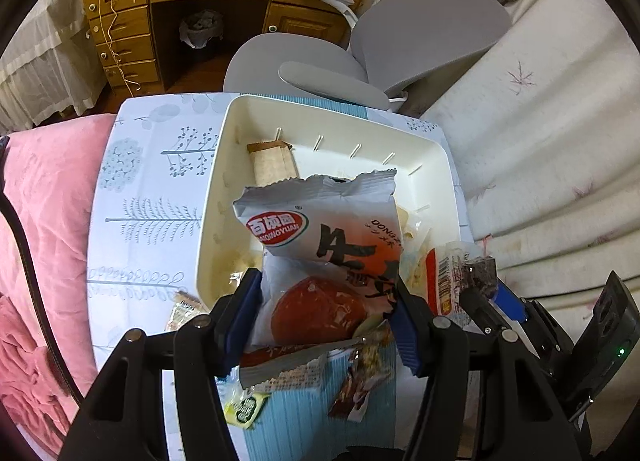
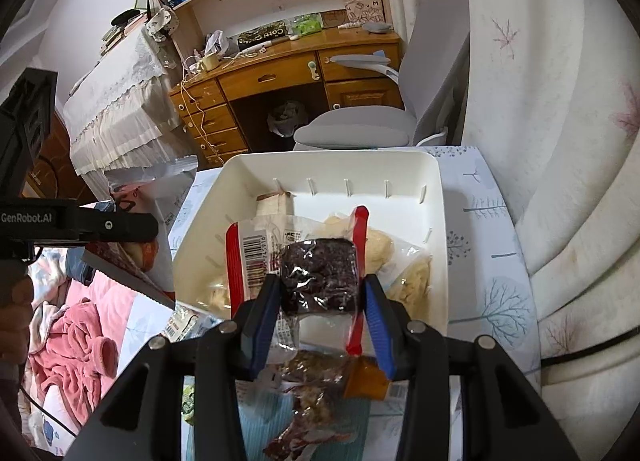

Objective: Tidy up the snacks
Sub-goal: 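Carry both packets over the white tray and open both tools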

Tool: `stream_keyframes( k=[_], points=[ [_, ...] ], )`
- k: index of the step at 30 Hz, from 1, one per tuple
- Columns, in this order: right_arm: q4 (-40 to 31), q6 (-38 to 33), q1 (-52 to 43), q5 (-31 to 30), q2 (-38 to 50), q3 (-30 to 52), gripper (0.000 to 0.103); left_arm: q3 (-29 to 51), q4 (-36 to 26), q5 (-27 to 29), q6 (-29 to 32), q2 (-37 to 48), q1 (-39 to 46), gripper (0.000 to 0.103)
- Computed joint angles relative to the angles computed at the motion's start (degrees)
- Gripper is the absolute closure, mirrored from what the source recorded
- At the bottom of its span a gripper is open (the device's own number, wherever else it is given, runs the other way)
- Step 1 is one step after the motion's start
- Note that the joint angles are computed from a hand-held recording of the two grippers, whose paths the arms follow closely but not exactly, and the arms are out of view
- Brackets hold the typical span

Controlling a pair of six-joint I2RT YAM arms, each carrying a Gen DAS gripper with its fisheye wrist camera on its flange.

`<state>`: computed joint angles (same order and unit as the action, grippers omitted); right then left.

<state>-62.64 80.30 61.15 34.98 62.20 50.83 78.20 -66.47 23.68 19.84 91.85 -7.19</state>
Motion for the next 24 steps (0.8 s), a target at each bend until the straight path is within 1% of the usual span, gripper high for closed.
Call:
stream_keyframes(
  k=[2, 4, 7, 9, 11, 15, 18, 24],
  points=[
    [1.2, -1.8, -1.79, -0.84, -1.55, -1.43, 0.061, -0.99, 1.25, 0.23, -0.96, 0.28, -0.64, 0.044],
    [2.25, -3.02, -3.21, -1.74, -2.63, -2.73, 0.059, -2.0, 2.41, 0.39, -2.01, 0.23, -1.23, 0.041],
    [3.75, -3.89, -5.17, -3.08, -4.47, -4.81, 0.057, -2.88, 3.13, -0.18, -3.03, -0.05, -2.34, 0.027],
    [4.24, -3.7, -6.5, -4.3, -5.36, -5.82, 0.049, -3.27, 3.66, -0.24, -3.25, -0.34, -2.66, 0.026],
    [4.24, -3.23, -7.25, -4.87, -6.04, -6.43, 0.045, -3.54, 3.59, -0.08, -3.08, -0.55, -2.72, 0.025],
    [3.44, -1.73, -6.73, -4.76, -6.89, -6.85, 0.044, -4.21, 3.08, -0.2, -2.39, -1.77, -2.11, 0.025],
    [1.97, 0.77, -5.28, -4.18, -7.31, -6.68, 0.043, -4.8, 2.35, -0.17, -1.39, -2.82, -1.37, 0.025],
    [-1.76, 8.39, 0.27, -2.24, -6.2, -5.06, 0.043, -6.42, 0.03, 0.13, 1.29, -5.89, 1.1, 0.025]
  ],
)
